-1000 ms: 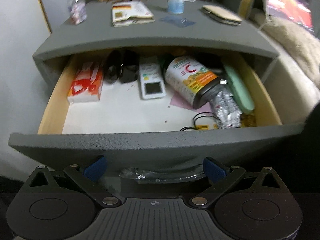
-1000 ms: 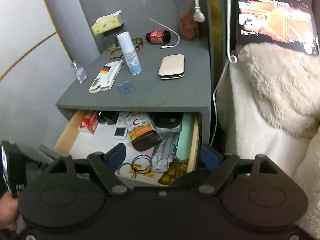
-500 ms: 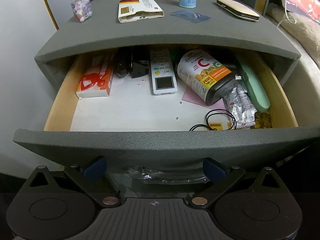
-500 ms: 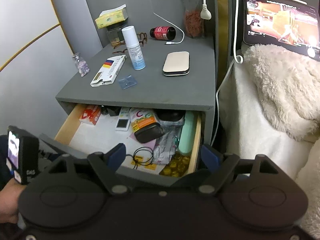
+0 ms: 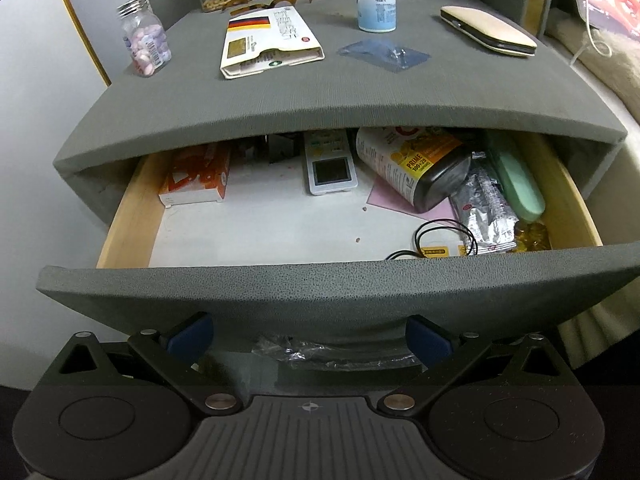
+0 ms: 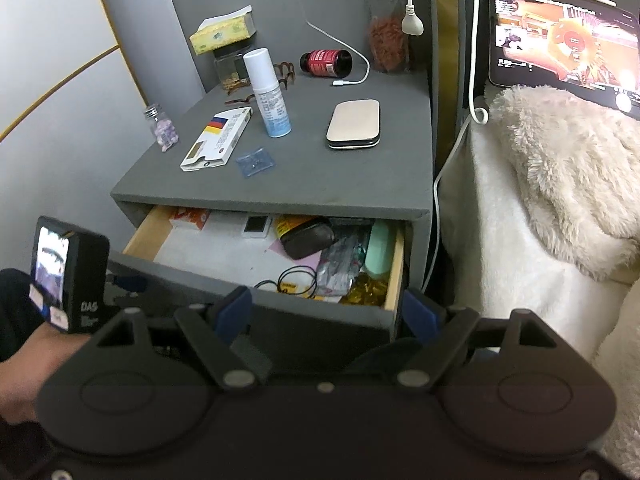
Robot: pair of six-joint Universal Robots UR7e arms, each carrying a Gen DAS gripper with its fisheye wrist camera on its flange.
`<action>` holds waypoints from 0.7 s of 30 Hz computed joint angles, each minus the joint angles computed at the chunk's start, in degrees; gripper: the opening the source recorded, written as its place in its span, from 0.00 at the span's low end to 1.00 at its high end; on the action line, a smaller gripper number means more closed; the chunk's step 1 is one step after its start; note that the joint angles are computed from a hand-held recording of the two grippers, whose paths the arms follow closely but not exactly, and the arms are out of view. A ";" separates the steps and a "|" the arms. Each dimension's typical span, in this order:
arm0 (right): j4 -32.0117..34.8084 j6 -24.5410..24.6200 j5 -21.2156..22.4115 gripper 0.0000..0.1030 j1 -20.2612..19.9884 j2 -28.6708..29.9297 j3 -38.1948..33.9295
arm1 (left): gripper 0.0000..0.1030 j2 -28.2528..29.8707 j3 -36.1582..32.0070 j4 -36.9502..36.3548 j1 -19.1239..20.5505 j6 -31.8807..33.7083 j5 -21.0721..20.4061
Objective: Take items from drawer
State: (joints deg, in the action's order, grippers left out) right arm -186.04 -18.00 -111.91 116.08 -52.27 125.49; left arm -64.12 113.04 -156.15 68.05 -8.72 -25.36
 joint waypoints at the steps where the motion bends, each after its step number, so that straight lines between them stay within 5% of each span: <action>1: 0.13 0.09 0.05 0.79 -0.01 0.03 -0.07 | 0.99 -0.06 0.26 -0.16 -0.15 -0.12 0.07; 21: 3.45 2.74 2.92 0.79 -0.63 0.46 -1.63 | 0.99 1.27 2.78 -9.26 -0.93 3.73 1.64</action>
State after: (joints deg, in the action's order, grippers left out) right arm -182.59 -15.26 -108.99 115.45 -51.81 123.86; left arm -62.85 115.82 -165.41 67.12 -4.99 -23.73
